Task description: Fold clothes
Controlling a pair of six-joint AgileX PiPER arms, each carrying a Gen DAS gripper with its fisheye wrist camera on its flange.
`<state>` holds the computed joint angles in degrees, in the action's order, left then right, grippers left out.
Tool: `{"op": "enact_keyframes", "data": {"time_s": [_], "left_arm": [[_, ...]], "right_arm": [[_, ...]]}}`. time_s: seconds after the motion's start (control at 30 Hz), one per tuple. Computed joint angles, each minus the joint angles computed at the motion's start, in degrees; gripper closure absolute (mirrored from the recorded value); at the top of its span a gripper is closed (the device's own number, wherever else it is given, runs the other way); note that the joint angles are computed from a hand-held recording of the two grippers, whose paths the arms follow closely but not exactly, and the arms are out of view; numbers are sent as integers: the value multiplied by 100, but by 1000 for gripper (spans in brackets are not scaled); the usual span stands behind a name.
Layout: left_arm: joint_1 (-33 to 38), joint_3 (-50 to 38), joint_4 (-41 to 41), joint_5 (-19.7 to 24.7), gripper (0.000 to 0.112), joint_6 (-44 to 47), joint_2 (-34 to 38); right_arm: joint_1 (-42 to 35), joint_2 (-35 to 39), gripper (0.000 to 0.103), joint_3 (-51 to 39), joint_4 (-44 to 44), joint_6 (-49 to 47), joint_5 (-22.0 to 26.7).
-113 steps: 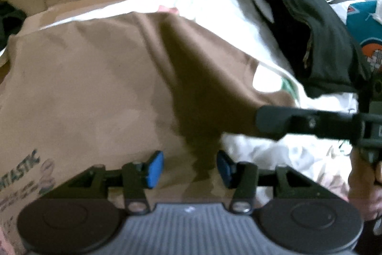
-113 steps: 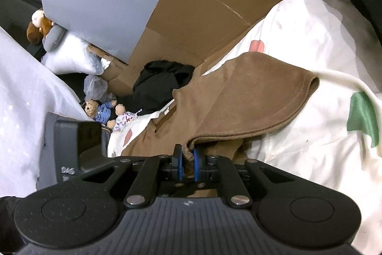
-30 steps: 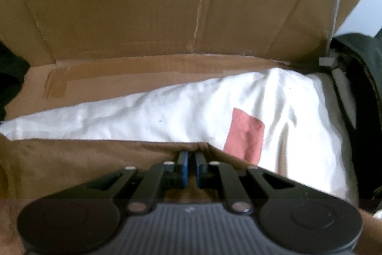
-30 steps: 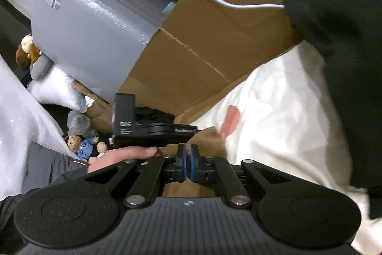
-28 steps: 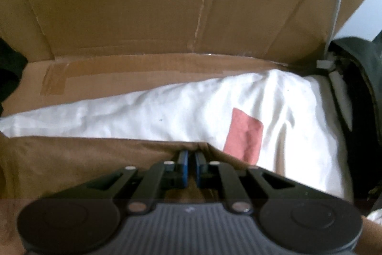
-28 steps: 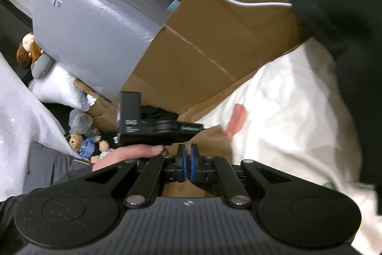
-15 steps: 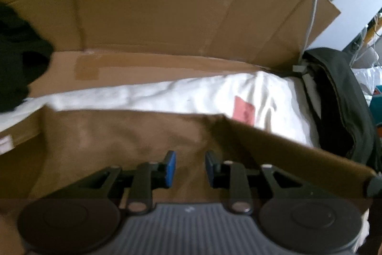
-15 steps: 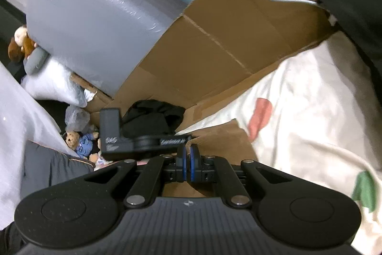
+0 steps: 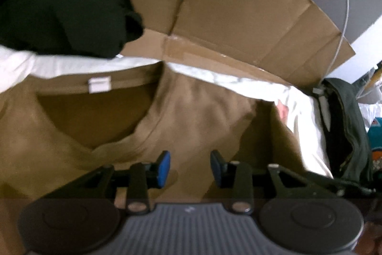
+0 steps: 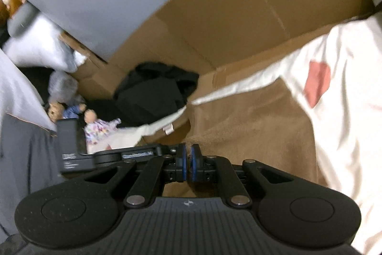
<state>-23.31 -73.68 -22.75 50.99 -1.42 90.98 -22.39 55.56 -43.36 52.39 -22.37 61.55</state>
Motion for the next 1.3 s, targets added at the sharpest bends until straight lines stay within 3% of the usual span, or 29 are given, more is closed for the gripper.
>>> {"op": "enact_keyframes", "data": {"time_s": [0.07,0.1,0.13,0.3,0.57,0.9,1.0,1.17,1.2,1.23,1.27,1.3], "left_arm": [[96,123,-26,3,66,83,-94],[130,188,-30,-16,65,133,-138],[138,233,-12,-36,63,144,-166],[108,368,-23,-150,62,192,-134],[-260,302,153,-253,54,69,148],[-603,77,594,-191,54,-252,346],[-696,11,829,-69,70,-395,362],[-601,-39,466,126,107,-168,389],[-627,-44,493,146,108,-145,385],[-655,-42,532,160,109,-126,372],[-682,-16,586,154,110,-120,331],[-668,-24,564,164,110,-107,326]], "right_arm": [[596,39,71,33,-231,370,-341],[871,71,50,42,-345,549,-488],[963,65,38,47,-402,615,-526],[1114,-143,31,1,-637,631,-497],[324,161,31,-423,-1148,190,-387],[557,1720,32,-1250,-2465,463,-1499],[763,2162,40,-1481,-2783,623,-1618],[1037,2670,58,-1694,-3448,1190,-1789],[1019,2751,64,-1738,-3453,1186,-1773],[1003,2815,78,-1770,-3438,1124,-1765],[987,2877,86,-1802,-3424,1057,-1758],[972,2939,88,-1835,-3411,991,-1751]]}}
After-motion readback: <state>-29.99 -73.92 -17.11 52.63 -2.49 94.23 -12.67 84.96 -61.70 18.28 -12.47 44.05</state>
